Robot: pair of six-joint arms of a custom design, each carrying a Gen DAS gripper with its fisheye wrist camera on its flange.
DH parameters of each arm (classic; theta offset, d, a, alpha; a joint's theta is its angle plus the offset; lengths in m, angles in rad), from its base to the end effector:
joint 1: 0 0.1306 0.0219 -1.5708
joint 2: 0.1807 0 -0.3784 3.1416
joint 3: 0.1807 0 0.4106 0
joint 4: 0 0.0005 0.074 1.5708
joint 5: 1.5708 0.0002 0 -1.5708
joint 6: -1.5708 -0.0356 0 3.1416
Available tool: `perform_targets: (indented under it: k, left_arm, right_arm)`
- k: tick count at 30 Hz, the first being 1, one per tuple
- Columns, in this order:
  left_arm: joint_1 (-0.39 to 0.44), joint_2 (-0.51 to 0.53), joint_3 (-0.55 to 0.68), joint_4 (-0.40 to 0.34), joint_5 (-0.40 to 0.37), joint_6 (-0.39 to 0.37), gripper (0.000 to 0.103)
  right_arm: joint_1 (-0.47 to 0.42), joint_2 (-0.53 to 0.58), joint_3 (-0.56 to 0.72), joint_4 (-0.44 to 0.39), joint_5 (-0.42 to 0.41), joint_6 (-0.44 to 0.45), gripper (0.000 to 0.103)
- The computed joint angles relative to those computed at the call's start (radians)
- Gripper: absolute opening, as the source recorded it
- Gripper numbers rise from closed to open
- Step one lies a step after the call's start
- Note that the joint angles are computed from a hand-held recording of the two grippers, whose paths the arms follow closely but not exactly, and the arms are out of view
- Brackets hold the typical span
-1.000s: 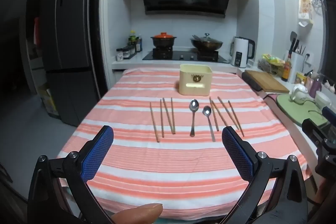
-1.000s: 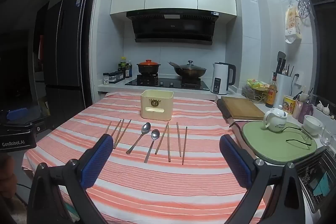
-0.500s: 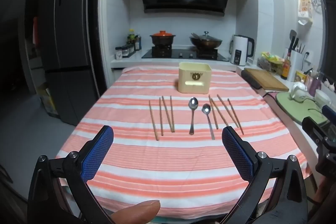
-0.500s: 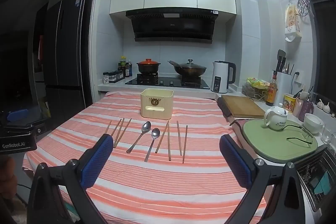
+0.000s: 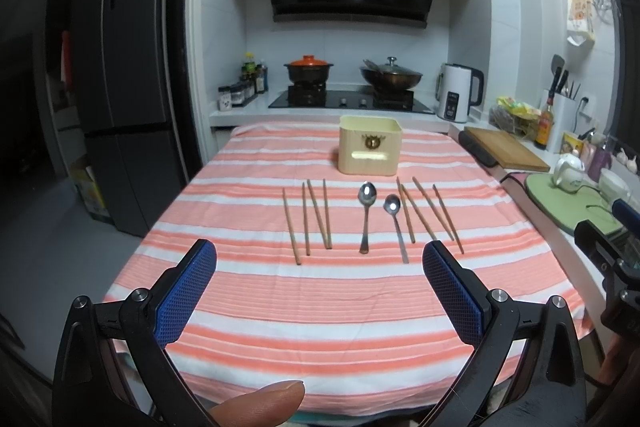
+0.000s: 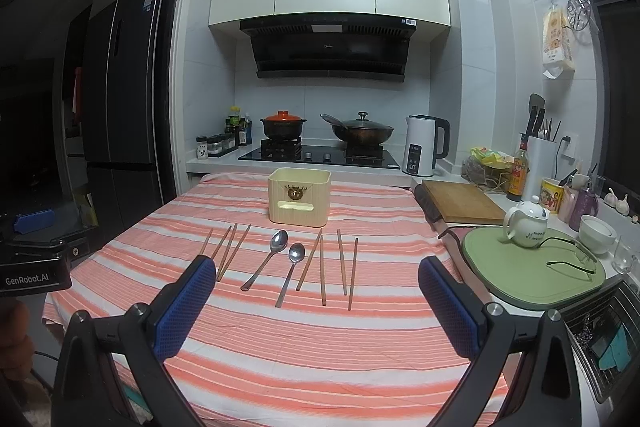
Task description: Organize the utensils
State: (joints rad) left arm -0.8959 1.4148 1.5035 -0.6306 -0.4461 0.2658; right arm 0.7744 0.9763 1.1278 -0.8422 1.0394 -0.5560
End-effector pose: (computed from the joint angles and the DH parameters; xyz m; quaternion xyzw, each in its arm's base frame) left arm 0.3434 -0.4053 0.4904 0.1596 0.8409 -0.1023 0.5068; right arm 0.2695 0.2200 0.4802 0.1247 0.8037 -0.1253 0.5682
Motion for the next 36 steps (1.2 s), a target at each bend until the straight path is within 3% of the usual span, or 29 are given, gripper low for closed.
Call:
perform_targets:
  k: [36]
  left_arm:
    - [0.011,0.011,0.004,-0.009,0.015,-0.001,0.103]
  right_arm:
    - [-0.004,0.006,-0.006,-0.002,-0.017,-0.015,0.103]
